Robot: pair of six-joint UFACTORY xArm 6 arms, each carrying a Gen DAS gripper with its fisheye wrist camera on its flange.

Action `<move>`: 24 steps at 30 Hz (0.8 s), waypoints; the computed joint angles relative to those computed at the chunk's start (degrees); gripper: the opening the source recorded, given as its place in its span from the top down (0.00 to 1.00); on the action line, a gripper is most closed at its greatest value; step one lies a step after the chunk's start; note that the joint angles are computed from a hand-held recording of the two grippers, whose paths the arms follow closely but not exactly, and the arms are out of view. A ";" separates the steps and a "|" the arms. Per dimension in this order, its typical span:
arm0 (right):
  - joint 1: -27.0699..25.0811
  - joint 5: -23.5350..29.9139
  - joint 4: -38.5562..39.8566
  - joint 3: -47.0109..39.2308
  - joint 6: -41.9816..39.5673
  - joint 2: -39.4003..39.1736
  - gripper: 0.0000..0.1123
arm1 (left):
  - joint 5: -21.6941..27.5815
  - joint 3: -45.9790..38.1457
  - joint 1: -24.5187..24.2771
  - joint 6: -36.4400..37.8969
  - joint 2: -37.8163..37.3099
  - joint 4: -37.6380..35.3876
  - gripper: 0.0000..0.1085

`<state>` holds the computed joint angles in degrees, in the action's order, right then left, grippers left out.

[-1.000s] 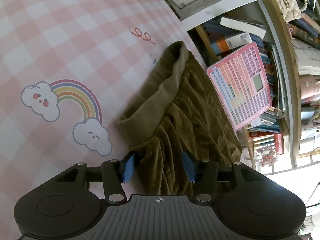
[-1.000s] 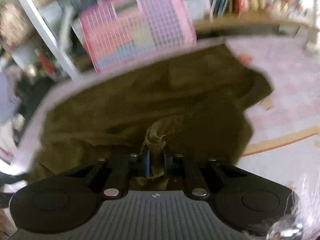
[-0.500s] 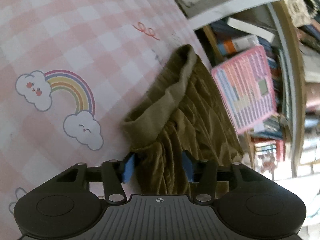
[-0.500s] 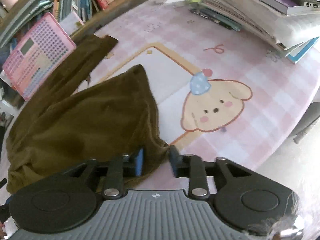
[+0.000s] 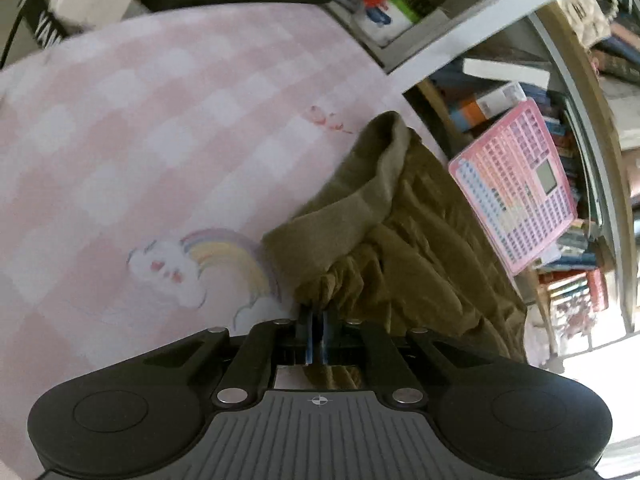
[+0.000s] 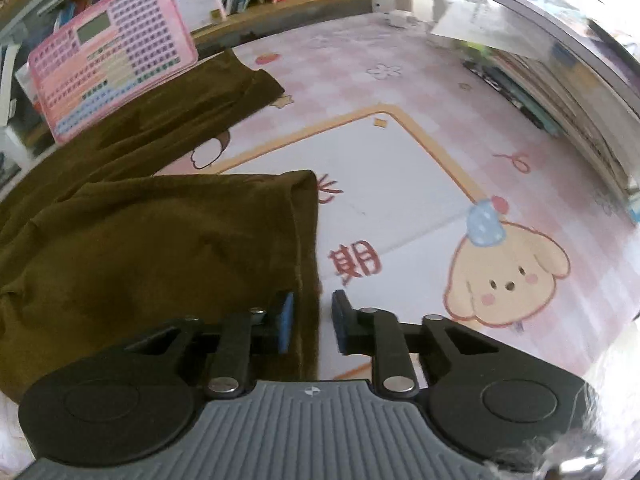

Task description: Fold clothes

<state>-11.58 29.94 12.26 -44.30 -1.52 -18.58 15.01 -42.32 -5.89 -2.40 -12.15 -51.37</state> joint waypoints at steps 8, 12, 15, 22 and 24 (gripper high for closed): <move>-1.22 4.34 3.02 -0.61 -3.34 -1.25 0.72 | 1.62 1.13 1.01 5.79 -1.27 -10.68 0.81; 1.55 1.77 -3.96 1.30 -4.53 -2.06 0.81 | -0.02 1.07 1.51 1.35 -1.39 -5.52 0.72; 2.23 -2.69 -8.34 2.28 -6.95 -1.31 0.86 | -0.29 0.90 0.93 1.36 -1.11 -7.05 0.71; 0.21 -13.50 -31.33 -2.58 10.56 8.73 0.88 | -2.23 -1.09 -3.01 4.05 1.41 -12.75 0.74; 0.28 -13.90 -31.88 -4.66 10.52 10.97 0.88 | -3.02 -1.44 -3.47 3.35 2.08 -11.74 0.81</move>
